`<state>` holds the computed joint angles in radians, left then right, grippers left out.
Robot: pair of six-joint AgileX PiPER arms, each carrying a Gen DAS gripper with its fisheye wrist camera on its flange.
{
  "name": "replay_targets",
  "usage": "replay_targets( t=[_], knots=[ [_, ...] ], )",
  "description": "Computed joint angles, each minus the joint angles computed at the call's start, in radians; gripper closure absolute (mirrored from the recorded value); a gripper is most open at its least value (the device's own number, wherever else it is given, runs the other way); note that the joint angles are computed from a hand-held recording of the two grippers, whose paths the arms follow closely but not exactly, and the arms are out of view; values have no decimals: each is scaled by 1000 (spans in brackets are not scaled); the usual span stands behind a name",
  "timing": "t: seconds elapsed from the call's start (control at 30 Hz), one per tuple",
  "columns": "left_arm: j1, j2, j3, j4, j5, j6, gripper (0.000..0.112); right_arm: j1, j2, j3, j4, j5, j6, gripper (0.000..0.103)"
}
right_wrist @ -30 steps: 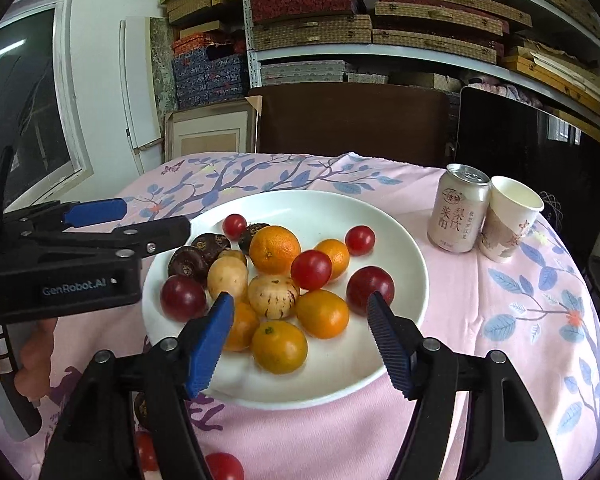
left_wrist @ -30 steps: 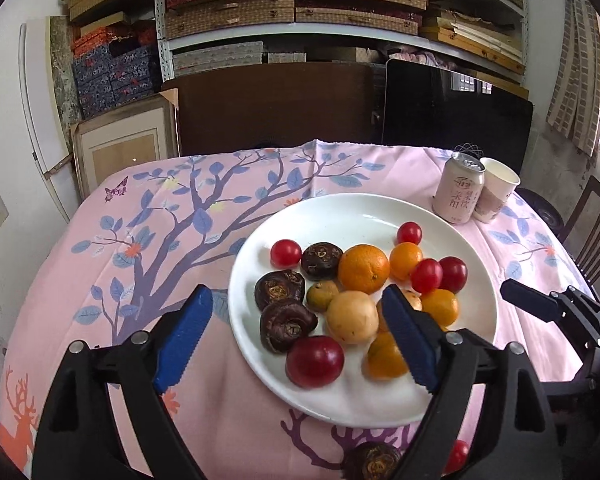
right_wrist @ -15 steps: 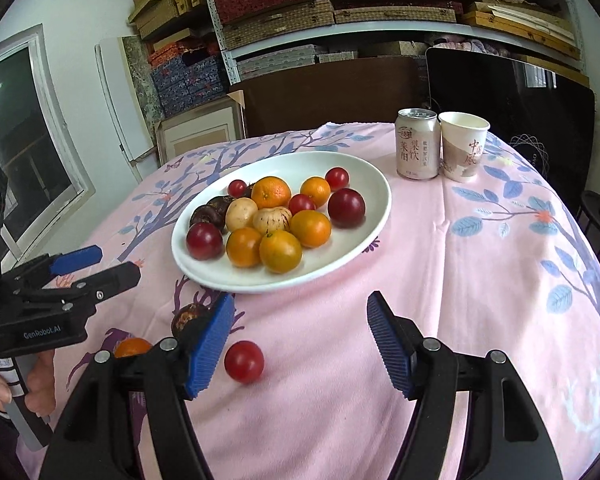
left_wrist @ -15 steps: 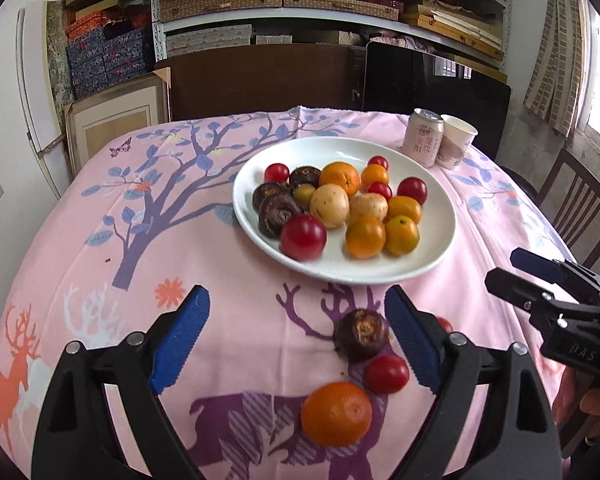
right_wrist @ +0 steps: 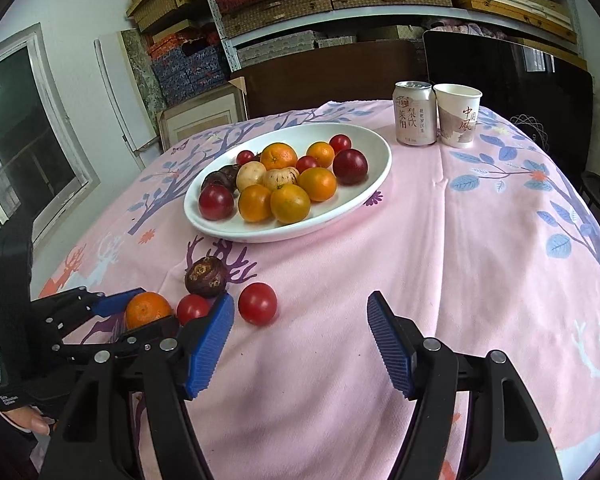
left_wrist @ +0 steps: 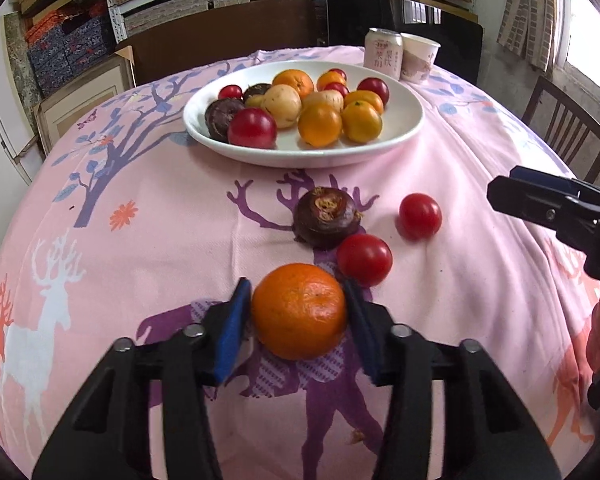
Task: Organize fruits
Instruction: 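Grasp an orange with the left tool while the right grasps a red plum, then lower the orange and plum onto the plate and open both tools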
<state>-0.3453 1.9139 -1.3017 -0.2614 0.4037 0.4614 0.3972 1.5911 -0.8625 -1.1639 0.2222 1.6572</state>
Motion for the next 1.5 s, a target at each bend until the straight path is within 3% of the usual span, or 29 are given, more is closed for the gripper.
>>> replay_targets(
  t=[0.1,0.23,0.43,0.57,0.63,0.77,0.93,1.1,1.27,1.33,1.4,1.5],
  knots=[
    [-1,-1,13,-30,-27,31,70,12,12,-15,68,10,-91,33],
    [21,-10,11,-114,7,130,70,42,79,-97,315,86,-396,33],
    [49,-17,4,-147,38,179,70,88,197,-233,389,188,-544,34],
    [57,-12,5,-157,41,192,70,85,266,-328,471,243,-653,65],
    [57,-7,1,-144,42,177,70,67,277,-335,533,201,-708,74],
    [62,-10,-2,-141,55,164,70,72,253,-309,506,175,-655,74],
    [66,-47,6,-160,64,186,70,67,109,-182,396,121,-511,74],
    [62,-74,-50,-187,96,190,70,70,-23,-100,126,130,-229,74],
    [44,-21,-219,-167,142,120,70,52,-40,-110,-149,155,31,74],
    [32,27,-313,-129,163,61,70,32,-7,-150,-172,143,30,74],
    [17,81,-408,-79,169,2,70,-6,43,-212,-47,97,-122,74],
    [8,191,-590,-44,242,-56,70,-49,129,-301,44,60,-248,74]
  ],
)
